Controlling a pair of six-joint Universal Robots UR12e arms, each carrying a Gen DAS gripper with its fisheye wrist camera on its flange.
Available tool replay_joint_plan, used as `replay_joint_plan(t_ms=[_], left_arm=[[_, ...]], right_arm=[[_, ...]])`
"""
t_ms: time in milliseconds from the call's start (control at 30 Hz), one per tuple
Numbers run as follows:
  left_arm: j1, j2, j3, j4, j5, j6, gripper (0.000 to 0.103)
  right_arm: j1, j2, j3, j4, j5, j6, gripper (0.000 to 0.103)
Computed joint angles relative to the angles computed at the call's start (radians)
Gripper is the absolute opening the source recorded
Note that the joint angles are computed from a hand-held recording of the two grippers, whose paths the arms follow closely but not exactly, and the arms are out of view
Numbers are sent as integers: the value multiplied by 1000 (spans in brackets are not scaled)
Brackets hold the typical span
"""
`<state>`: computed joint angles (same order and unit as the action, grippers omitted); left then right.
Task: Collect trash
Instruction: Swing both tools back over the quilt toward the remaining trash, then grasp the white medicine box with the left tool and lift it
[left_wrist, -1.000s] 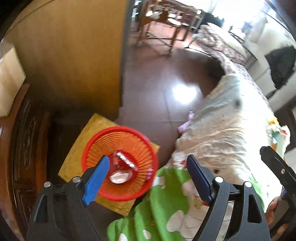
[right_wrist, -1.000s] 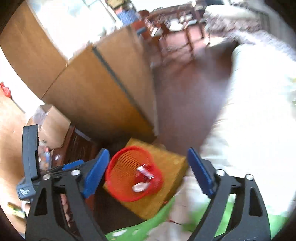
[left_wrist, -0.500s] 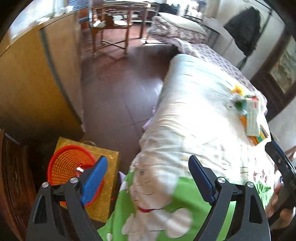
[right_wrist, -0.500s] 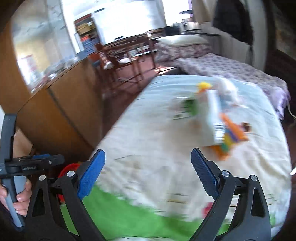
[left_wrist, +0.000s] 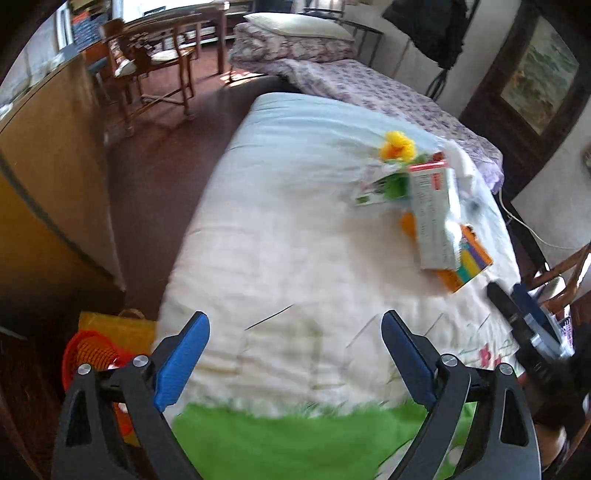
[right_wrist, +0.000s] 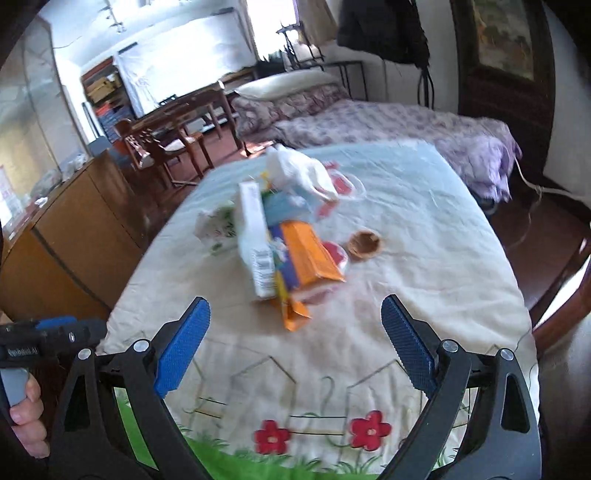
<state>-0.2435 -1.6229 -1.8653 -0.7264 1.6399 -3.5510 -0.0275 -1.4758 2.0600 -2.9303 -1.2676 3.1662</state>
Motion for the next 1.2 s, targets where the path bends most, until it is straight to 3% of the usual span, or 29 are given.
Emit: replay_joint_plan(t_ms=[200,500,833,1000,1067,1133,1200], left_arm=[[-39,-78,81,14,19,32,94],[-50,-200,220,-28,-37,14,94],[-19,-277,288,-56,-172,-75,95],[-9,-295,293,-50,-239,-81,95],[-6,-301,296,-46,-263,-65,93],[-5,-307,301,-39,-279,-54,81],[1,-304,292,-14,-317,-43,62]], right_arm=[[-2,0,5,58,-22,8,91],[-8,5,-2,114,-6,-3,90],[-20,21,-22,170,39,19,91],[-22,29,-30,182,38,27,91],[-23,31,-31,181,41,32,91],[-24,31,-30,172,43,32,91],[-26,32,-30,171,48,34,90]])
